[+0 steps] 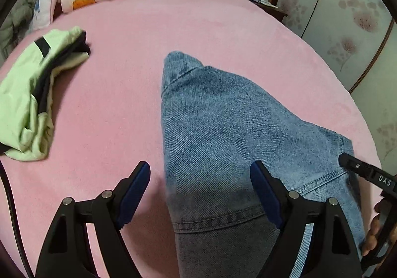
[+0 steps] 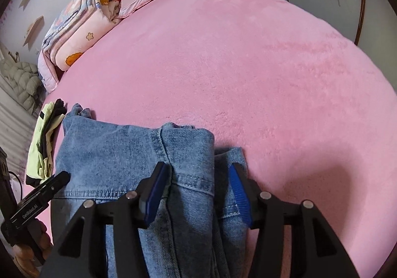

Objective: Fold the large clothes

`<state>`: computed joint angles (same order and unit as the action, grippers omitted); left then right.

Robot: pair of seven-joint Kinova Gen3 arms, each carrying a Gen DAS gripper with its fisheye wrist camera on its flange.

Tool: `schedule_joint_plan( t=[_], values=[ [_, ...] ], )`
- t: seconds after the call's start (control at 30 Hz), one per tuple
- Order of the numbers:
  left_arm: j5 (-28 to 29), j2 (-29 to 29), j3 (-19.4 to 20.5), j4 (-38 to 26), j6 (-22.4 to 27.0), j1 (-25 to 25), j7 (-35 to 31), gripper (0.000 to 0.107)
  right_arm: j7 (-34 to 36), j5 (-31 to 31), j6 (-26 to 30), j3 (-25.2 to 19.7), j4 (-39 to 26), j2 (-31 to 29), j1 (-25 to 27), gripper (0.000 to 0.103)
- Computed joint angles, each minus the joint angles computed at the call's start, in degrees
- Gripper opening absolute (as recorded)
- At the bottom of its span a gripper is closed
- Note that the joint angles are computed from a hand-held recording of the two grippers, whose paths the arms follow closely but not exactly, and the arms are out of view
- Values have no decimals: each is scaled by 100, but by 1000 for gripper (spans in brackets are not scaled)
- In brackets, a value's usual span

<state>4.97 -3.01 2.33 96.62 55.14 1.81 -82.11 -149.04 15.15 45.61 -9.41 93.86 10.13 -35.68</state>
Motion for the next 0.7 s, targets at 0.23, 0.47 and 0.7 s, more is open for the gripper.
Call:
schedule_joint_plan(
  t=[0.23, 0.47, 0.7],
  values=[
    [-304, -134, 61, -393, 728, 62, 425, 83, -53, 143, 543, -54, -362, -166, -154, 55],
    [-374, -409, 71, -947, 1625, 45, 241, 83, -237, -56, 115, -357, 60, -989, 95, 56],
    [358, -745, -328, -1501, 2341, -103, -161, 83, -256, -8, 54, -820, 142, -1685, 339, 83]
  ],
)
